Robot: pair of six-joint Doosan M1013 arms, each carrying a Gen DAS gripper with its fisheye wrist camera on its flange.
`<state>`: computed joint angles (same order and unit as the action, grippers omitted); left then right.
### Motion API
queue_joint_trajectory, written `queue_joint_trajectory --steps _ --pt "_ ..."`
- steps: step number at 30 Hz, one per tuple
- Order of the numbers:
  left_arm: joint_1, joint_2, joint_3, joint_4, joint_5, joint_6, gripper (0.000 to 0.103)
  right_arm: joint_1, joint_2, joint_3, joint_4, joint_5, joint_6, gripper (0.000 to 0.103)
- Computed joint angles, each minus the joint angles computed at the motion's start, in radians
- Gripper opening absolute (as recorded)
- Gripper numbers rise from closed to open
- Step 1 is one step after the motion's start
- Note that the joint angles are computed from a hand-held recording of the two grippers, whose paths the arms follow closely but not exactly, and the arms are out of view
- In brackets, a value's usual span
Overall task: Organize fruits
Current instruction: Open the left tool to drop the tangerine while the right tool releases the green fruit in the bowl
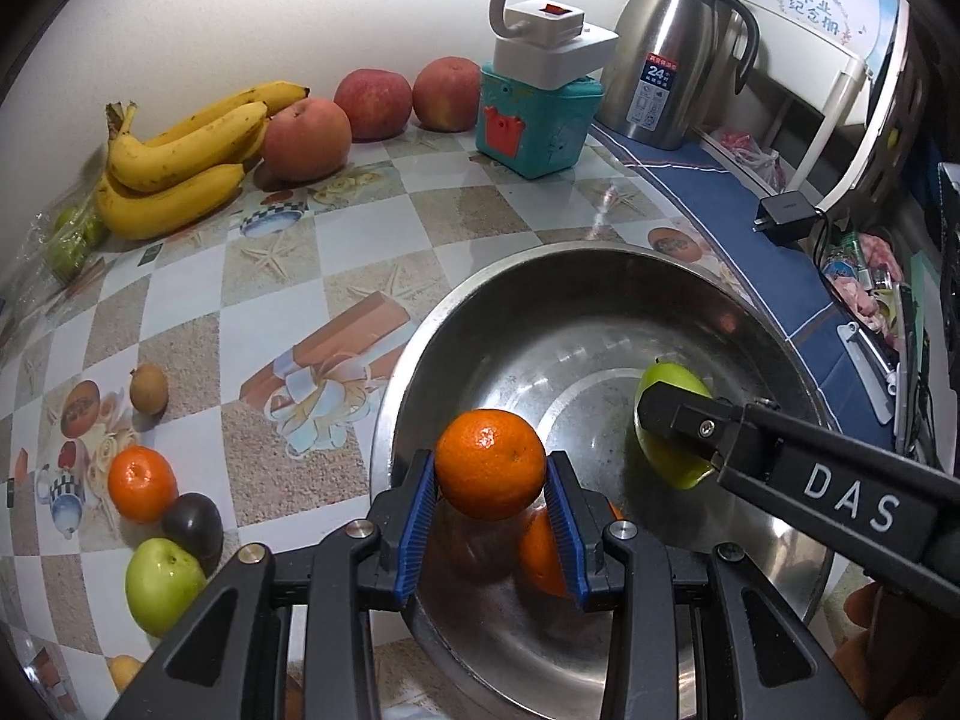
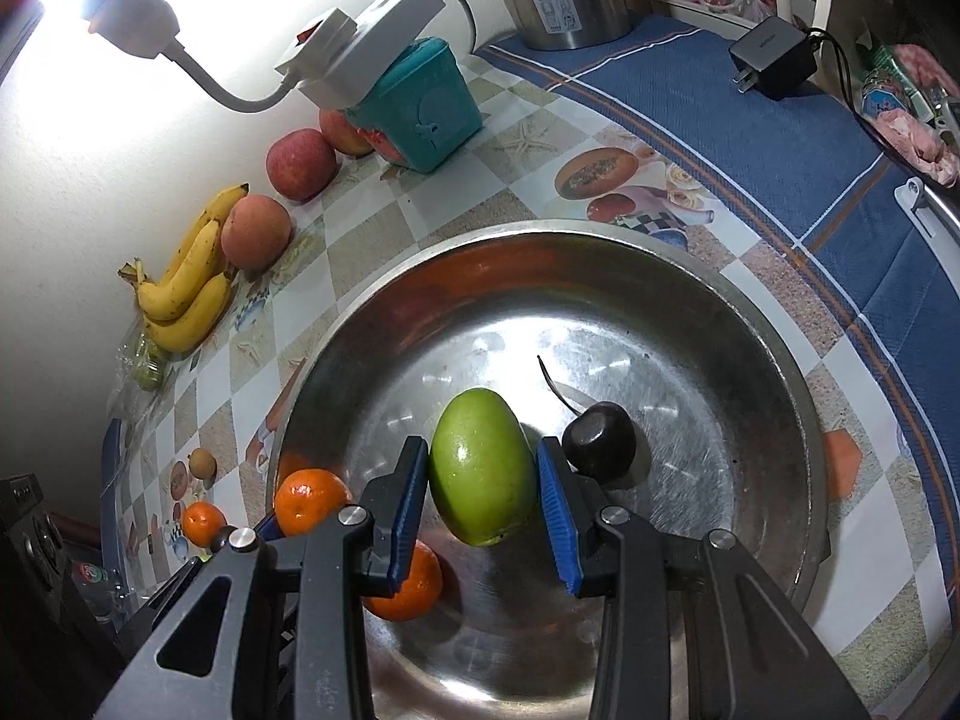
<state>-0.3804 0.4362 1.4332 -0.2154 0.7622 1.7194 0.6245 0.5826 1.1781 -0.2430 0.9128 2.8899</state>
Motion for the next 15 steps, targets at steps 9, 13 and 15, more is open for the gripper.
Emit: queue_joint_trajectory --steps 9,13,15 --pt "0.001 -0.003 -0.003 0.0 0.001 0.001 0.042 0.001 -0.004 0.003 -0.007 -0.009 0.01 0.039" --pt "0.005 -0.011 -0.004 -0.025 -0.009 0.016 0.051 0.003 -0.008 0.002 -0.017 -0.015 0.011 0.039" --pt "0.005 -0.016 -0.005 -0.021 -0.013 0.015 0.051 0.005 -0.011 0.001 -0.028 -0.017 0.015 0.039"
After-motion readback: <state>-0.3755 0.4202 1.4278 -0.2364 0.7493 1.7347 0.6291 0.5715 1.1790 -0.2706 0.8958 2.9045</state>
